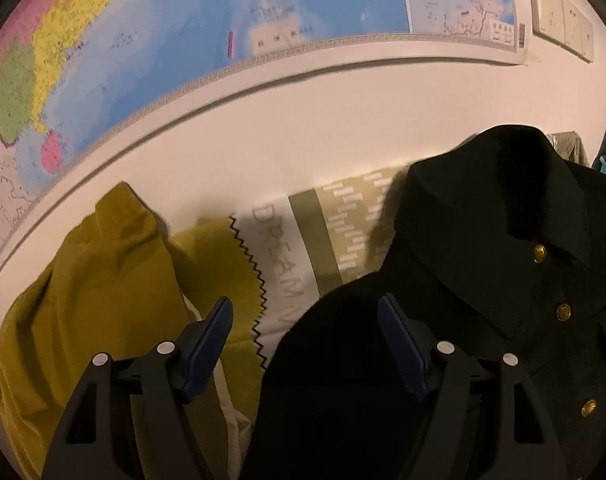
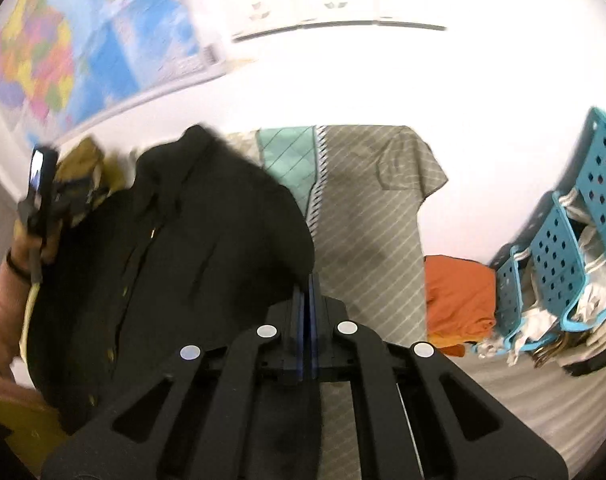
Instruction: Fold large clothes
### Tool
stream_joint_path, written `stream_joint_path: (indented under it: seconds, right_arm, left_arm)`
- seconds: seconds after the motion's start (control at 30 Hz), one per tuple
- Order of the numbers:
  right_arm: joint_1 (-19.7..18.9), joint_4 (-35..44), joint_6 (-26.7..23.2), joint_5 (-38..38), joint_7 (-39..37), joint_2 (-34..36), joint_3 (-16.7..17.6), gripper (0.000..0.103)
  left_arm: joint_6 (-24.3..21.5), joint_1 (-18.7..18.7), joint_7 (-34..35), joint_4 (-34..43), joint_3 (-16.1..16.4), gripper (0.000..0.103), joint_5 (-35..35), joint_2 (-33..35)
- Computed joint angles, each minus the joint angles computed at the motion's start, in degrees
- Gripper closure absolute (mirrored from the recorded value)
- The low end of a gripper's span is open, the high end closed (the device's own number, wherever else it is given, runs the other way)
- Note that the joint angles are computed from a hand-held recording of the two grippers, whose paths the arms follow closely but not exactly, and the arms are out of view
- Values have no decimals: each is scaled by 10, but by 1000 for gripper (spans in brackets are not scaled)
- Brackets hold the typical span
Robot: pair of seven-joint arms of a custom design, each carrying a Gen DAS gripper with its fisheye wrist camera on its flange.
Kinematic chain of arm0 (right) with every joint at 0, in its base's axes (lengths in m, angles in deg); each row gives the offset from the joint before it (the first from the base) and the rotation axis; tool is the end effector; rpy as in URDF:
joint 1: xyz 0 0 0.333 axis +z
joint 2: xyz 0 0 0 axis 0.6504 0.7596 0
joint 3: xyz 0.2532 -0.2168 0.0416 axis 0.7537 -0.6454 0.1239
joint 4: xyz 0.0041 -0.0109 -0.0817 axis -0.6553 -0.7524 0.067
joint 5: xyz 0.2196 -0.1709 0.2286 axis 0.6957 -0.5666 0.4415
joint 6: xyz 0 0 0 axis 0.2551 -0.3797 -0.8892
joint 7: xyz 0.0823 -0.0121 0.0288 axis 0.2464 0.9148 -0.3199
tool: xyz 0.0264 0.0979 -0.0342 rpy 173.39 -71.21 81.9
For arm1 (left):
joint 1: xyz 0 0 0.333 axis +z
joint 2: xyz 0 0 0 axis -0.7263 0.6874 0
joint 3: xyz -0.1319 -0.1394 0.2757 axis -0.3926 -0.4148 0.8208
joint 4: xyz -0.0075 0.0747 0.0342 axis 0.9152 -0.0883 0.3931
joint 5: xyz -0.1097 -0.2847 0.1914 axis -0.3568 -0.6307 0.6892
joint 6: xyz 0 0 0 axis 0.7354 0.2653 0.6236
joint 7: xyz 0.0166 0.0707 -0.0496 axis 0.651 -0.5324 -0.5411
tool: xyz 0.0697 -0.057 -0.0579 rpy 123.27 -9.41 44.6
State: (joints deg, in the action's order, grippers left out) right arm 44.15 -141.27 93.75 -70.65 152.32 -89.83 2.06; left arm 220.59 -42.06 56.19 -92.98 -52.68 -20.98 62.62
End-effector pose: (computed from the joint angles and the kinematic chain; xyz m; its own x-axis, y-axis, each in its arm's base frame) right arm 0.5291 0.0063 0.5737 0.0436 -0.9881 -0.1474 -0.7698 0.0608 -0.6354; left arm 0.7238 -0.0308 0.5519 -0.3373 -0.9117 -0.2346 -0.6831 0.4085 -0.6054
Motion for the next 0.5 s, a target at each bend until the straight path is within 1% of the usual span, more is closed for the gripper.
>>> stream_joint_path:
  seconds: [0.03, 0.07, 0.1, 0.13, 0.17, 0.2, 0.27, 0.33, 0.37, 0.4, 0.43, 0.5]
  right_arm:
    - [-9, 8, 2, -44, 37, 17, 8, 101]
    - [-16, 13, 2, -50, 44, 35, 13, 99]
    - [-6, 30, -23, -15, 22, 60, 1, 96]
    - [-5, 35, -32, -10, 26, 73, -1, 90]
    - [-5, 27, -22, -16, 48, 77, -2, 70]
    - [-5, 8, -3, 8, 43, 68, -4, 49]
    - [1, -37, 31, 125, -43, 33, -7, 32]
    - [6, -85, 38, 147, -69, -16, -8, 31]
    - [14, -112, 35, 165, -89, -44, -12, 22]
    - [20, -131, 32, 179, -99, -64, -16, 15]
    - [25, -159, 21, 184, -106, -92, -17, 16]
    - [15, -204, -1, 146, -80, -130, 1, 18]
  left_arm:
    - [0, -5, -8, 5, 6, 30, 8, 4]
    - [-7, -10, -17, 12, 10, 30, 13, 8]
    - [-18, -12, -21, 23, 10, 30, 15, 17]
    - [-35, -15, -26, 37, 12, 30, 18, 25]
    - [-38, -16, -30, 38, 13, 30, 21, 27]
    - [-39, -14, -28, 35, 13, 30, 23, 27]
    - [-20, -3, -11, 11, 3, 30, 16, 17]
    - [-8, 7, 8, -12, -5, 30, 6, 3]
    - [-4, 15, 20, -23, -13, 30, -7, -5]
    - [-1, 24, 35, -33, -21, 29, -22, -12]
    - [5, 29, 47, -45, -27, 29, -36, -21]
    - [18, 33, 61, -64, -32, 27, -55, -31]
